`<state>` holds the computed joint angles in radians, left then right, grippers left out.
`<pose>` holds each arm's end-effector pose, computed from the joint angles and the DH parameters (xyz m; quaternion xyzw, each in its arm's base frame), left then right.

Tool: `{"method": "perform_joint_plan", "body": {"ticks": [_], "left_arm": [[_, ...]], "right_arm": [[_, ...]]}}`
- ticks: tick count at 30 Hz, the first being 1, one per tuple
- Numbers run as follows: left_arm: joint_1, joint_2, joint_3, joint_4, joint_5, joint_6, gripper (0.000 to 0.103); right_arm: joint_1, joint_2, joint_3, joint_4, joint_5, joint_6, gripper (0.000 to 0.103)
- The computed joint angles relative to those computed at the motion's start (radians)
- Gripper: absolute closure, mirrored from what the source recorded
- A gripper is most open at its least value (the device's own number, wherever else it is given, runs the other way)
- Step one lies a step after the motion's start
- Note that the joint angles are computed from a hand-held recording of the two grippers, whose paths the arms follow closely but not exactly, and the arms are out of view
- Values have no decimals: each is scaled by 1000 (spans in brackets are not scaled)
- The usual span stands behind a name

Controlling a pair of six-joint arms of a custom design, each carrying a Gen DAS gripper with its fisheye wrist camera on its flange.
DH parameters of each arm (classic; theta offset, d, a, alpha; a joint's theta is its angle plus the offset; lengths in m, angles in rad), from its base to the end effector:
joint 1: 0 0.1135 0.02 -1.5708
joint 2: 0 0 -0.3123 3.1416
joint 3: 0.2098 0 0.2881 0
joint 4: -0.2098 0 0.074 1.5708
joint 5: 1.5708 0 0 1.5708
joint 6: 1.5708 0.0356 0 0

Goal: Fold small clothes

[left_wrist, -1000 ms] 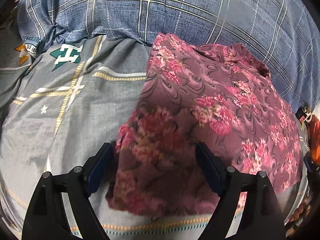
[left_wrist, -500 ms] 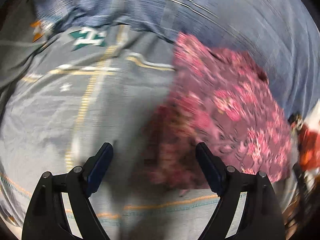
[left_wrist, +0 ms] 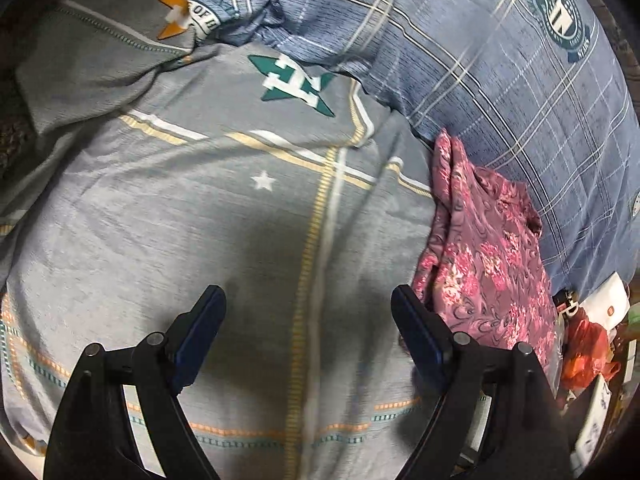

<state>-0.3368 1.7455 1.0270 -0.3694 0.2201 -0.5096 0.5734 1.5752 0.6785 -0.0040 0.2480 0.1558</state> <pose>0.3527 -0.1317 0.1844 -0.0571 0.9638 -0.1948 0.1729 0.2664 0.1617 0.1581 -0.1545 0.9252 0.0072 0.3465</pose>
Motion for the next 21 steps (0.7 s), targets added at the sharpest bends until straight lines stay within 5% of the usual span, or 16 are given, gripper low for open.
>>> {"method": "perform_joint_plan", "body": {"ticks": [6, 7, 8, 12, 21], "left_arm": [[30, -6, -11, 6, 27, -1, 18], [27, -1, -3, 3, 26, -2, 18], [22, 2, 6, -3, 26, -2, 18], [2, 29, 68, -37, 39, 1, 18], [-93, 262, 421, -116, 248, -101, 18]], "right_arm": [[21, 104, 70, 28, 124, 20, 48], [13, 105, 69, 41, 123, 31, 60], [3, 99, 67, 48, 122, 41, 93], [-76, 7, -2, 124, 20, 98, 95], [-222, -191, -140, 210, -167, 168, 96]]}}
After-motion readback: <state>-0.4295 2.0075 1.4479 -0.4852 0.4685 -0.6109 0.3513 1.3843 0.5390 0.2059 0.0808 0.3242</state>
